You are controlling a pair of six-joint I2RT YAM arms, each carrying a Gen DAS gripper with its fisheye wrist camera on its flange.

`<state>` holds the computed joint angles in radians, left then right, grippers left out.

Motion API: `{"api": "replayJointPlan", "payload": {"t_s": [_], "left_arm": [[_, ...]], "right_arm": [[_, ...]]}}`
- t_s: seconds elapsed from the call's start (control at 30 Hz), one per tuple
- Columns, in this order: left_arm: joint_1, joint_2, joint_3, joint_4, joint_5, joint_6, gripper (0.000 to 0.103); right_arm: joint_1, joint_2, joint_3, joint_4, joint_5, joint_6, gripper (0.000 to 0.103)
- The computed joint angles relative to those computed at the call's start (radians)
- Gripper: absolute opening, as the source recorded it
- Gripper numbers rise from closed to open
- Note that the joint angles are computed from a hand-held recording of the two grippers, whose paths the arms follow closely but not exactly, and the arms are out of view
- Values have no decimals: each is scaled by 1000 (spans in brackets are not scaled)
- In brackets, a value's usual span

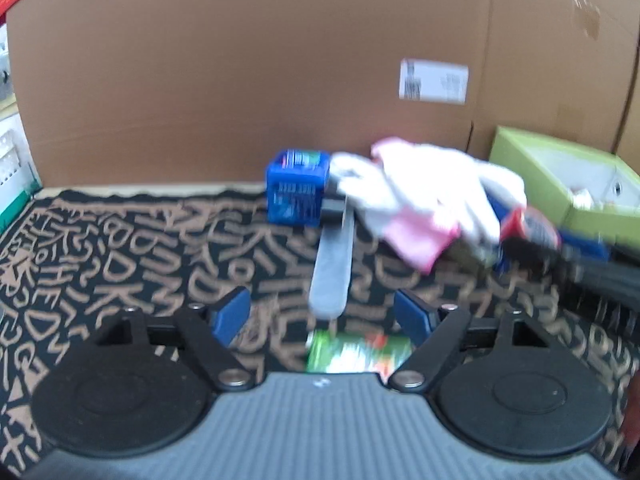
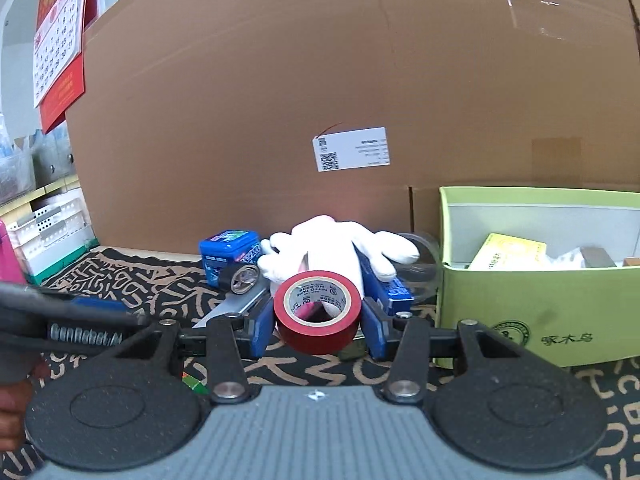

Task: Organize objects
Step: 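Grasp the red tape roll with the right tool while the left lifts the green box, then carry the green box and tape roll into the shoebox and open both tools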

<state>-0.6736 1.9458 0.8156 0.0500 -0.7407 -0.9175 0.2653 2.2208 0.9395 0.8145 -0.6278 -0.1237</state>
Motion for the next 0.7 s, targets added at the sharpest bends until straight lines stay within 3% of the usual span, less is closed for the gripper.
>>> {"api": "replayJointPlan", "payload": {"t_s": [0.1, 0.23, 0.3, 0.37, 0.53, 0.7], "left_arm": [[-13, -26, -65, 54, 70, 22, 82], [-46, 54, 5, -4, 26, 80, 92], [-36, 102, 55, -31, 48, 95, 83], [-9, 105, 21, 75, 109, 121, 61], [2, 67, 19, 58, 149, 88, 60], [-20, 1, 39, 37, 90, 116, 60]], "right_arm": [[3, -2, -6, 0, -1, -5, 51], [16, 0, -5, -20, 9, -24, 51], [19, 4, 0, -31, 11, -28, 51], [20, 9, 7, -46, 15, -31, 51], [16, 10, 12, -56, 14, -32, 51], [-4, -4, -10, 1, -10, 1, 51]]}}
